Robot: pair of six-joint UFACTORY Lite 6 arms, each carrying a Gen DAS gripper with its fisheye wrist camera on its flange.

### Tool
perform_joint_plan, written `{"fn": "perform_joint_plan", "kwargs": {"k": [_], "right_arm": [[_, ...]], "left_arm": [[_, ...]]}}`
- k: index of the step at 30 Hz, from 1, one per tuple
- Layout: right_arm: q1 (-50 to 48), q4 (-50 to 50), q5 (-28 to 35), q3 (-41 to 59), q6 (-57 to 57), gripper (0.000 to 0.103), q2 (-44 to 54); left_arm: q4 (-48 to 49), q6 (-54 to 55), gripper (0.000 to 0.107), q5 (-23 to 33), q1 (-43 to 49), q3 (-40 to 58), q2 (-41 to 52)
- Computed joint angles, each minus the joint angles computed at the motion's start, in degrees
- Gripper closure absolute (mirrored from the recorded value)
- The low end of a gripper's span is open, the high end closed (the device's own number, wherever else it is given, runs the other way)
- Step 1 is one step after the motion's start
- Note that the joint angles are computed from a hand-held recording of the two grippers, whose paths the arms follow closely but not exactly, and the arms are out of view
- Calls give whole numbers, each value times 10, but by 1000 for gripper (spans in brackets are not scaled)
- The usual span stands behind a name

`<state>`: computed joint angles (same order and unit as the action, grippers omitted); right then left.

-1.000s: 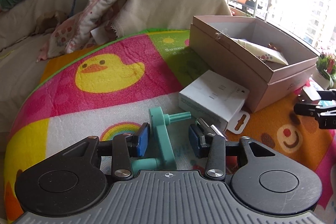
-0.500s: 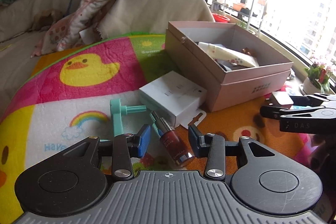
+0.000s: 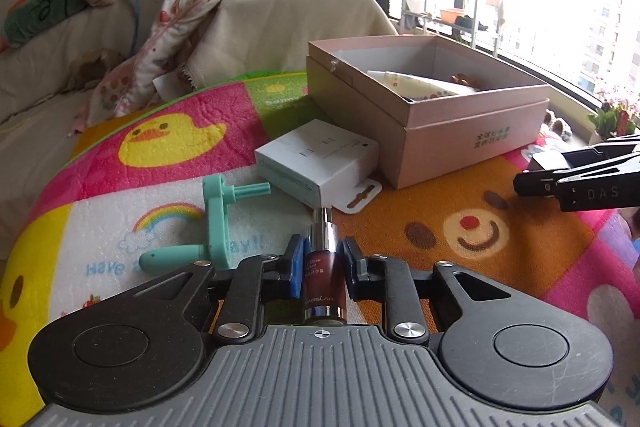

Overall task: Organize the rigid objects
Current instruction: 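Grasp the red lipstick with the left gripper and lift it, then carry the lipstick and charger over the pink box and open both grippers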

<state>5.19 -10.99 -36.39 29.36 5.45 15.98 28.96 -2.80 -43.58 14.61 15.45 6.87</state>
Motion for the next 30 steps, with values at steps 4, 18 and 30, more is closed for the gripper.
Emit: {"fn": "perform_joint_plan", "kwargs": {"k": [4,18,30], "right_arm": [[-53,-122,-3,-79,39,41,-86],[-213,-452,-32,-114,283,41,-362],[-53,-226,-23,123,151,41,-78]], "left_arm": [[75,-18,83,39,9,-67,-100],[278,-322,83,144,-141,113,-194],[559,-820,82,145,-170,738,288]]}}
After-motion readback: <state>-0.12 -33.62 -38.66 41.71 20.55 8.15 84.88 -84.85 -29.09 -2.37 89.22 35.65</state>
